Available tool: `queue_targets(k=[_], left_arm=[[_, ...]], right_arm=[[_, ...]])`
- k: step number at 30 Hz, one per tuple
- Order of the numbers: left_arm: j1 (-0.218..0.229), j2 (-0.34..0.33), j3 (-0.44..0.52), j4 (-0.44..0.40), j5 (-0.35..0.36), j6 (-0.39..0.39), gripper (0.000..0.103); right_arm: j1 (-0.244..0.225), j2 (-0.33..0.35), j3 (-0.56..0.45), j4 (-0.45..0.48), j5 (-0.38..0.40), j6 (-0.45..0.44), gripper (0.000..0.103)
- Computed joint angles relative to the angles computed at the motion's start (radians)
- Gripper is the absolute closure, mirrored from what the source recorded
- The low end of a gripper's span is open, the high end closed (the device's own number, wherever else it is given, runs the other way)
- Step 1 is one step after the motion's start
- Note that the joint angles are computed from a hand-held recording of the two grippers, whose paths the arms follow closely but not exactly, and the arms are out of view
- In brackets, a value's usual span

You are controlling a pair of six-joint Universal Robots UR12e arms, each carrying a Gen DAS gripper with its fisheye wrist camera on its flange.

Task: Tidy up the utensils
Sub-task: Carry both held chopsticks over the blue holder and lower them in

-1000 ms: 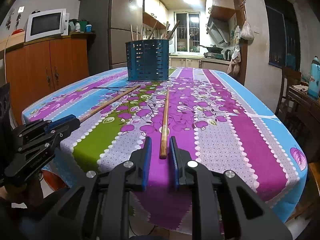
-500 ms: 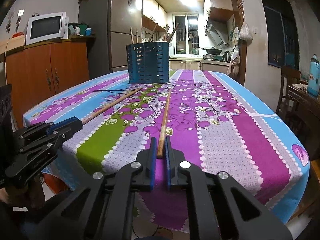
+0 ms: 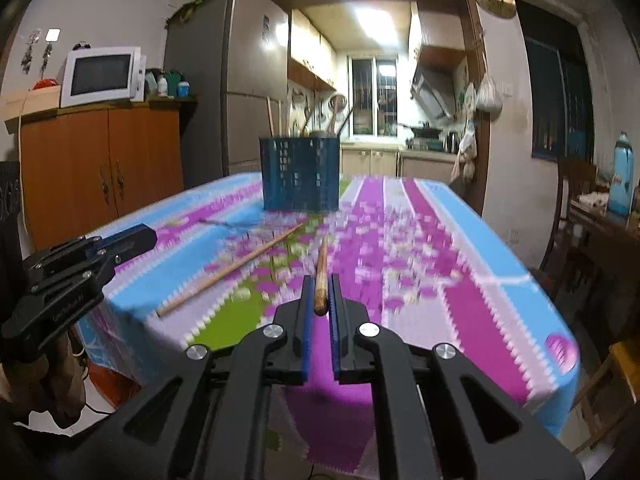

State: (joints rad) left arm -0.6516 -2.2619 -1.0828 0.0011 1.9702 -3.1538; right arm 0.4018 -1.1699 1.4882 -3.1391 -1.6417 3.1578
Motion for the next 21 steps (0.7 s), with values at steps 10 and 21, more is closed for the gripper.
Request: queue_targets(k=[10,21], left_arm=[[0.008,0.026,-0.045,-0.086,-0.026,-0.032,0.094],[0.008,0.014,-0.069,-0.109,-0.039,-0.025,0.079]], right_arm=[[-0.009,0.009,-0.032,0.019,0.008,-0.023,0.098],[-0.005,0.007,-0.004,0.072,0.012,0.013,0.098]])
